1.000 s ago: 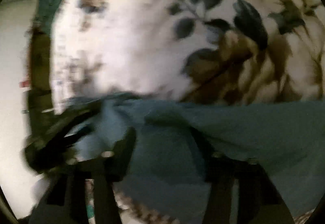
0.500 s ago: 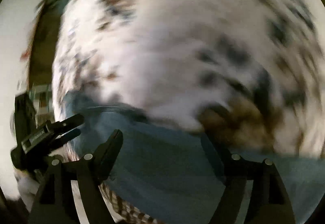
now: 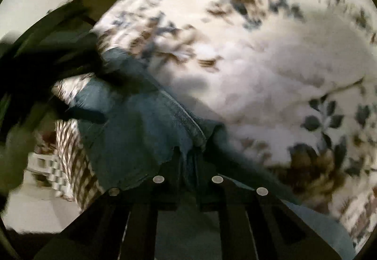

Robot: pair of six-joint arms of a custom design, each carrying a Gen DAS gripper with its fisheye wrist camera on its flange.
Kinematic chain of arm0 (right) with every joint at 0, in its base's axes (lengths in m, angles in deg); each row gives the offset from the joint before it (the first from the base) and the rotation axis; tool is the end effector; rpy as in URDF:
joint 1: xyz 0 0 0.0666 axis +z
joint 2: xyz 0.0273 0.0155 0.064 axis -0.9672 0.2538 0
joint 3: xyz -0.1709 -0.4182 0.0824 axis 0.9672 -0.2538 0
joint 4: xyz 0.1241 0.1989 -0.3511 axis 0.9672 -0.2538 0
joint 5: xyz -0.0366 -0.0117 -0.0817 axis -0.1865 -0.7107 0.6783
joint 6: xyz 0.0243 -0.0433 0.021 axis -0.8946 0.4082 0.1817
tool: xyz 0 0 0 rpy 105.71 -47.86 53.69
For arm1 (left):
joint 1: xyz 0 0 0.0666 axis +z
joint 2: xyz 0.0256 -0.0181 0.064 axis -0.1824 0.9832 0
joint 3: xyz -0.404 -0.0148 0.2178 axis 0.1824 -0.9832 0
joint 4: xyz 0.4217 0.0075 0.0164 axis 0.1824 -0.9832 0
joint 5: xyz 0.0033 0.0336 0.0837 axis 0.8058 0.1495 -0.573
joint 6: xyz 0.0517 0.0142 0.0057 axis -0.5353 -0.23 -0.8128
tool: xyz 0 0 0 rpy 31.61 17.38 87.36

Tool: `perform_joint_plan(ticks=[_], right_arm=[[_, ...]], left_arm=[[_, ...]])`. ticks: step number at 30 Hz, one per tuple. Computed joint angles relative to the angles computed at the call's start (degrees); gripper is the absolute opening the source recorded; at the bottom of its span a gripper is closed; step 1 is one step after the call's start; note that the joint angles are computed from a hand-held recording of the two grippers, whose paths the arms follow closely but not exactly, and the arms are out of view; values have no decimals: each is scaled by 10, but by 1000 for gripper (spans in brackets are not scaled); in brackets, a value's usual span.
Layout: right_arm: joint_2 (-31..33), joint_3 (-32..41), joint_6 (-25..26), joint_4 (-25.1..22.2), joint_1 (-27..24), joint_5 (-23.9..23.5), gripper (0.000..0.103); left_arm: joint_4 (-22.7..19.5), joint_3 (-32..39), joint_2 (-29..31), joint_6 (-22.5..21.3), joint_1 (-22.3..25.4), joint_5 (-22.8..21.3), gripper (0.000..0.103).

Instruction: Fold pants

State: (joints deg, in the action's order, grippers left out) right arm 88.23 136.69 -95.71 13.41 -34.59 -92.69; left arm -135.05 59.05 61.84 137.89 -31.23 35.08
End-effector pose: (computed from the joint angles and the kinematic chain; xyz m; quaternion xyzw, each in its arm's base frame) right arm 0.4006 0.3578 0.4134 -0.2960 0.9295 0.2009 0.0893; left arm 0.4190 -0.1767 0.4775 0.3773 -0.8927 0.2131 0.1240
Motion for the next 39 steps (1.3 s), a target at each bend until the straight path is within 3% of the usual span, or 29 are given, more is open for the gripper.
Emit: perform_joint_plan(ticks=[6,9,11,12,14,17,18,20,22,23,28,32,35,37,39], right_arm=[[-60,-50,-3,40,66,95,5],[-67,-61,-8,45,71,93,4],[-64,-65,-14,45,67,86,4],[-60,-67,-17,49,64,82,4],[-43,-58,-34,32,37,16,4],[-21,-56,-123,33,-33,-133,6],[-17,-56,-143,34,-47,-160,9],[4,-61,-212,58,-93,-263,20],[23,-60,-239,69,-113,-307,36],[41,-50,-240,61,-122,-327,36],[97,-4,-170,-10,-131,-382,37],[171,19,-48,-138,-116,-498,40],[199,11,-42,-133,-114,-573,51],[210,16,-24,-140,-111,-600,68],[226,36,61,-215,-105,-627,73]], left_arm=[[-7,-7,28,15,-17,43,95],[-24,-9,42,-2,-27,15,90],[-4,-15,39,0,-32,2,54],[5,-14,39,-5,-35,-3,47],[4,-1,44,-16,-42,-17,38],[13,2,42,-5,-41,-11,37],[21,-2,38,2,-39,-6,37],[25,-8,34,-1,-36,-5,36],[30,-10,32,1,-36,-2,36],[35,-16,30,2,-33,-1,36],[59,-35,16,10,-30,8,36],[61,-43,9,7,-26,9,36],[66,-45,5,7,-26,11,36],[66,-43,5,4,-27,6,36],[69,-42,5,4,-27,4,36]])
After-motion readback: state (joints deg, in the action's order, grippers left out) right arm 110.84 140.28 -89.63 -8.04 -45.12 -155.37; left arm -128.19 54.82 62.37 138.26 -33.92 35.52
